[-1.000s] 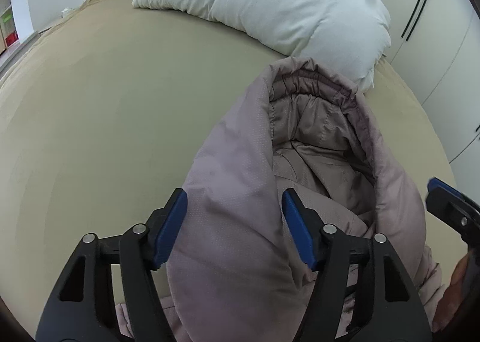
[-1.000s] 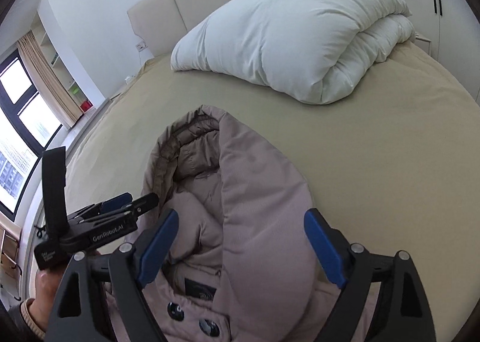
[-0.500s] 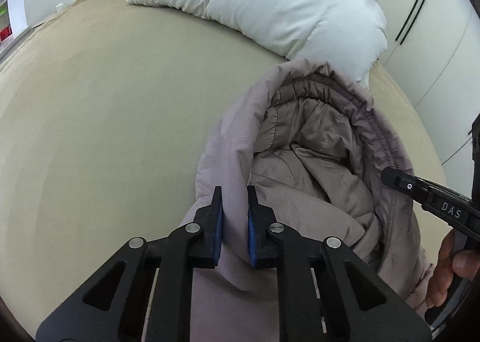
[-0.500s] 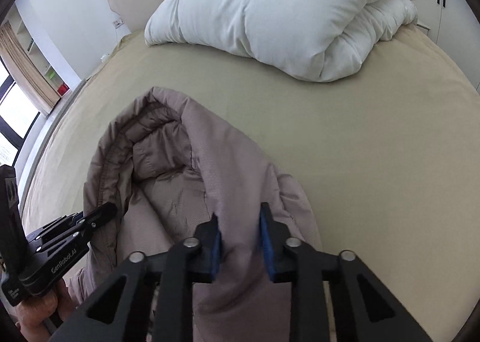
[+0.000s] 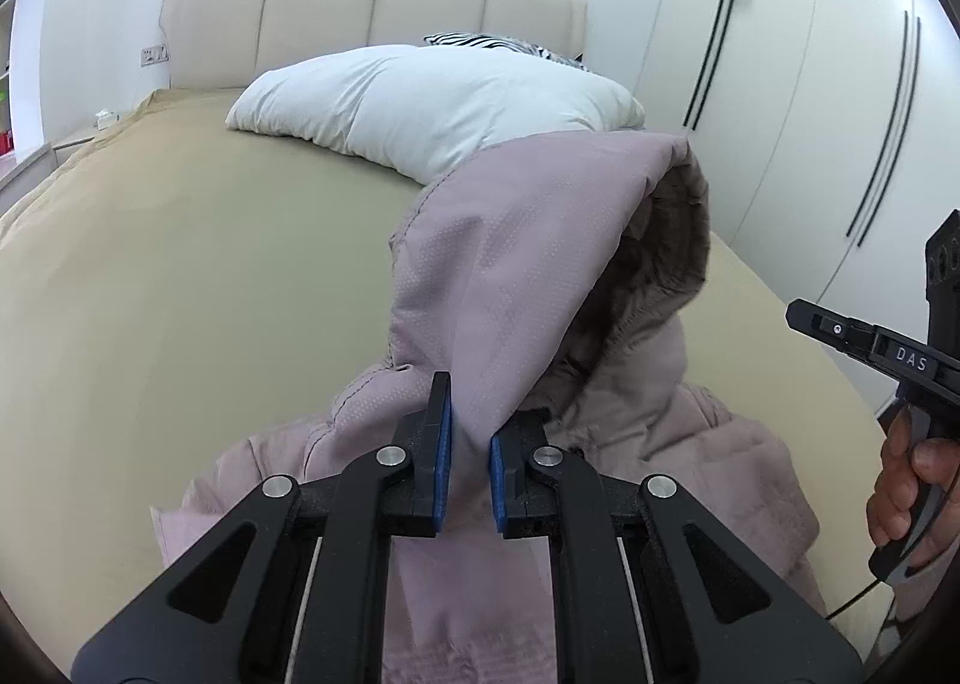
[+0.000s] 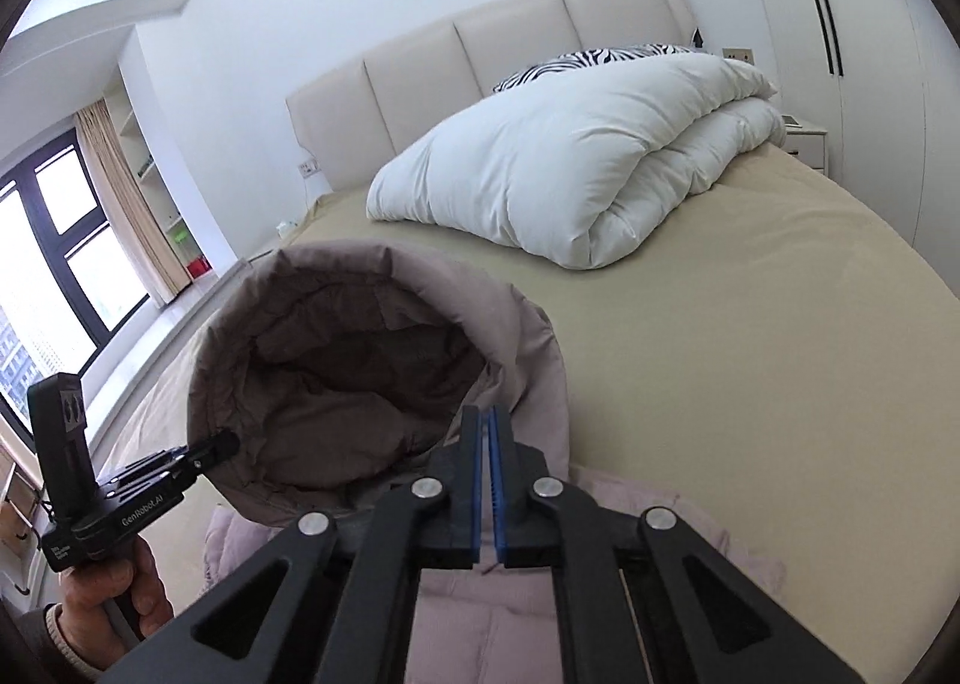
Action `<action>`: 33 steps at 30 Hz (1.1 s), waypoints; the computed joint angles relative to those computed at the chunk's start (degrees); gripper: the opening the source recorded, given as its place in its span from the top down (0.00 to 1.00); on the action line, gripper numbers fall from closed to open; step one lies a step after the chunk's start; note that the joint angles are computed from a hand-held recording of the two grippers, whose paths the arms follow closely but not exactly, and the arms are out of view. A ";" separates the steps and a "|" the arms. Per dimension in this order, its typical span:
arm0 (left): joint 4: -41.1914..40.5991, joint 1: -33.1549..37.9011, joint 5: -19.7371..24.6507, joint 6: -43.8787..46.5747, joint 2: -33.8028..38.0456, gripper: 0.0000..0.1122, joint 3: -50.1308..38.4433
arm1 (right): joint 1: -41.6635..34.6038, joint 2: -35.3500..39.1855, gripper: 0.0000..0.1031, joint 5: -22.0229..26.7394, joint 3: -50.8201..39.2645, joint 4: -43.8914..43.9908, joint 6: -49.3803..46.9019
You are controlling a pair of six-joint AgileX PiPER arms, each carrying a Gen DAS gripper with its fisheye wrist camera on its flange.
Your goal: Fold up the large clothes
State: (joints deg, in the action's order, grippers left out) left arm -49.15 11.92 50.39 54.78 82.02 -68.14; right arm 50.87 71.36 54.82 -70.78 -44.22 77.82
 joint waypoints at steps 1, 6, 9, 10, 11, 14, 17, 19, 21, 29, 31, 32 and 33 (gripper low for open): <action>-0.87 0.75 -0.38 2.02 -2.78 0.92 3.30 | 4.64 -1.35 0.96 3.58 1.42 -3.60 4.17; -3.21 2.57 -3.60 5.55 -10.44 0.92 13.54 | 17.12 -4.45 0.88 10.47 6.88 -7.71 13.49; -2.35 2.32 -4.48 2.80 -11.55 0.92 13.86 | 18.53 -5.34 0.07 11.18 9.37 -11.51 20.95; -2.48 2.60 -4.12 2.10 -11.26 0.92 13.13 | 19.27 -4.73 0.00 12.49 9.68 -14.53 23.51; -3.04 3.05 -3.74 2.07 -10.96 0.93 12.40 | 19.60 -3.74 0.00 13.68 9.41 -16.65 23.77; -4.10 3.48 -3.94 3.26 -11.67 0.96 11.82 | 11.10 1.39 0.05 7.46 4.72 -11.17 14.52; -2.92 2.05 -5.62 2.51 -9.73 0.97 10.83 | 1.79 5.66 0.10 -0.17 2.01 -4.23 10.22; -2.63 1.74 -6.29 1.73 -7.40 0.97 9.77 | -5.35 9.55 0.10 -5.28 -0.83 2.13 5.17; -0.85 0.50 -8.78 -0.73 -4.66 0.97 7.27 | -9.49 12.88 0.10 -7.16 -3.48 5.95 2.19; 12.92 -3.16 -3.59 -18.11 12.95 0.85 -13.15 | -16.39 25.78 0.10 -2.92 -19.03 13.12 -14.38; 16.01 -4.79 -2.35 -21.76 17.21 0.69 -18.45 | -17.88 28.16 0.10 -2.11 -22.39 15.55 -17.94; 16.71 -5.35 -1.32 -23.48 19.37 0.50 -21.45 | -18.45 29.37 0.10 -1.76 -24.04 16.31 -19.25; 17.15 -5.80 -0.68 -24.90 20.78 0.43 -23.58 | -19.09 30.58 0.10 -1.21 -25.87 17.57 -20.93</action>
